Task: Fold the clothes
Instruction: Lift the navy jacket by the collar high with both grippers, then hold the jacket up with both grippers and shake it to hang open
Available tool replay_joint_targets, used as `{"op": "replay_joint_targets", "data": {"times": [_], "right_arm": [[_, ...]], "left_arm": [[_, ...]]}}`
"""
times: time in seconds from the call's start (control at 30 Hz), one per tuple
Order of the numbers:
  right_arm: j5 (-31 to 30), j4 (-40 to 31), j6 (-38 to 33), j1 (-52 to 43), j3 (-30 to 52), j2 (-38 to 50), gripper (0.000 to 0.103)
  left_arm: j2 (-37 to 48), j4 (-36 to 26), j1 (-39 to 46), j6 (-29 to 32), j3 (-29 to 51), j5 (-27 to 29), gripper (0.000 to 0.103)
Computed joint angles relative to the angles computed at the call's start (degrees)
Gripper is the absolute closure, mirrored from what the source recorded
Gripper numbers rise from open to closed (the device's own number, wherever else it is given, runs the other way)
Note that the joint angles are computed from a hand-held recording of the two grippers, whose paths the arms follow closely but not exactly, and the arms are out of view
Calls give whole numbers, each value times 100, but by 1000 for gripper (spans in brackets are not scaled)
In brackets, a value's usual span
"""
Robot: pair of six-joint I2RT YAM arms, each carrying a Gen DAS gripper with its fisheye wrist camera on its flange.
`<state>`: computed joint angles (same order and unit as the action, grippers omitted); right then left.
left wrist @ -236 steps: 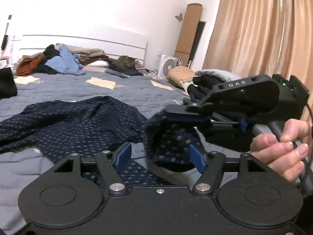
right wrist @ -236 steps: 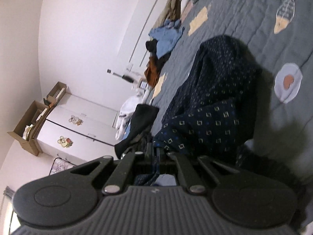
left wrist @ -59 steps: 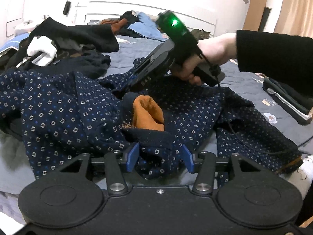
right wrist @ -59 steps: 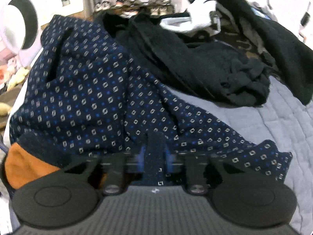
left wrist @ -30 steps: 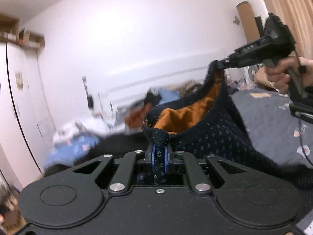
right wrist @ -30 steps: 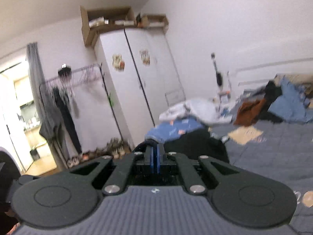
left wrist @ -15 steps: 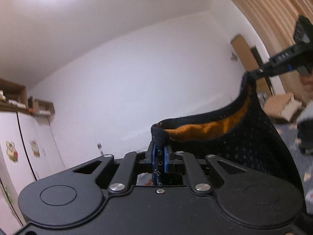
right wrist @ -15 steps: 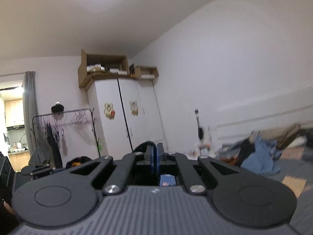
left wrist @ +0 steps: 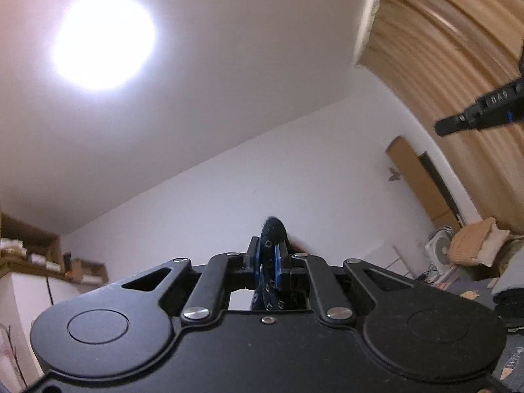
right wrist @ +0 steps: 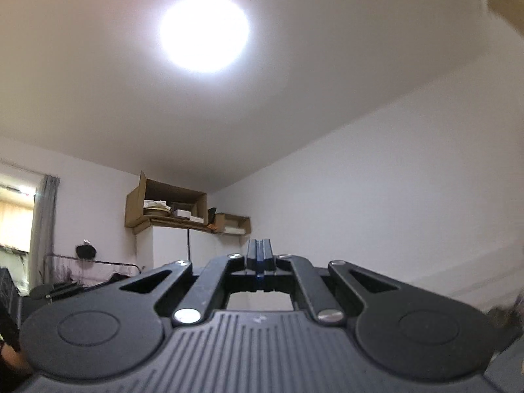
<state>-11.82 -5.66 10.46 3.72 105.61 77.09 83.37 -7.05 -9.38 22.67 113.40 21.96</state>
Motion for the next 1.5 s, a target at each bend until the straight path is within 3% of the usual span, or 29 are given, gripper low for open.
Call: {"op": "replay_joint_targets", "data": {"times": [0.2, 0.33, 0.4, 0.43, 0.47, 0.57, 0.77, 0.97, 1.17, 1.3, 1.37, 1.4, 1.47, 1.5], "right_arm": [[-179, -411, -299, 199, -1145, -652, 103], [-628, -77, -79, 192, -2424, -940, 98], [-915, 123, 51, 118, -2993, -883, 91], [-1079, 310, 94, 83, -3274, -805, 79], [-1242, 498, 130, 49, -3529, -703, 58], [-1760, 1037, 109, -23, -4151, -350, 33], [-2556, 2315, 142, 31, -4672, 627, 9], [-3402, 3394, 299, -84, -4722, 1542, 5], [-4377, 4047, 828, -62, -3885, 2768, 4], [-4685, 4386, 1422, 117, -3258, 3403, 3], [-4832, 4581, 1689, 185, -3206, 3491, 10], [-4899, 4693, 1827, 217, -3202, 3522, 16], [-4891, 4635, 1875, 280, -3227, 3461, 81], [-4757, 4346, 1697, 312, -3266, 3320, 94]], "left_arm": [[-64, -233, -573, 551, -381, -499, 100], [98, -116, -558, 704, -717, -457, 100], [95, 12, -526, 735, -989, -402, 100], [106, 58, -496, 745, -1072, -360, 100], [137, 83, -455, 753, -1100, -307, 100], [177, 42, -412, 798, -1186, -191, 100], [-9, 91, -135, 753, -1519, 153, 100], [-381, 307, 266, 633, -2043, 591, 100], [-829, 320, 850, 548, -2419, 1272, 100], [-913, 352, 1029, 517, -2521, 1457, 100], [-893, 354, 1110, 483, -2518, 1503, 100], [-875, 360, 1159, 447, -2512, 1534, 100], [-837, 366, 1253, 384, -2494, 1592, 100], [-825, 373, 1296, 359, -2494, 1615, 100]]}}
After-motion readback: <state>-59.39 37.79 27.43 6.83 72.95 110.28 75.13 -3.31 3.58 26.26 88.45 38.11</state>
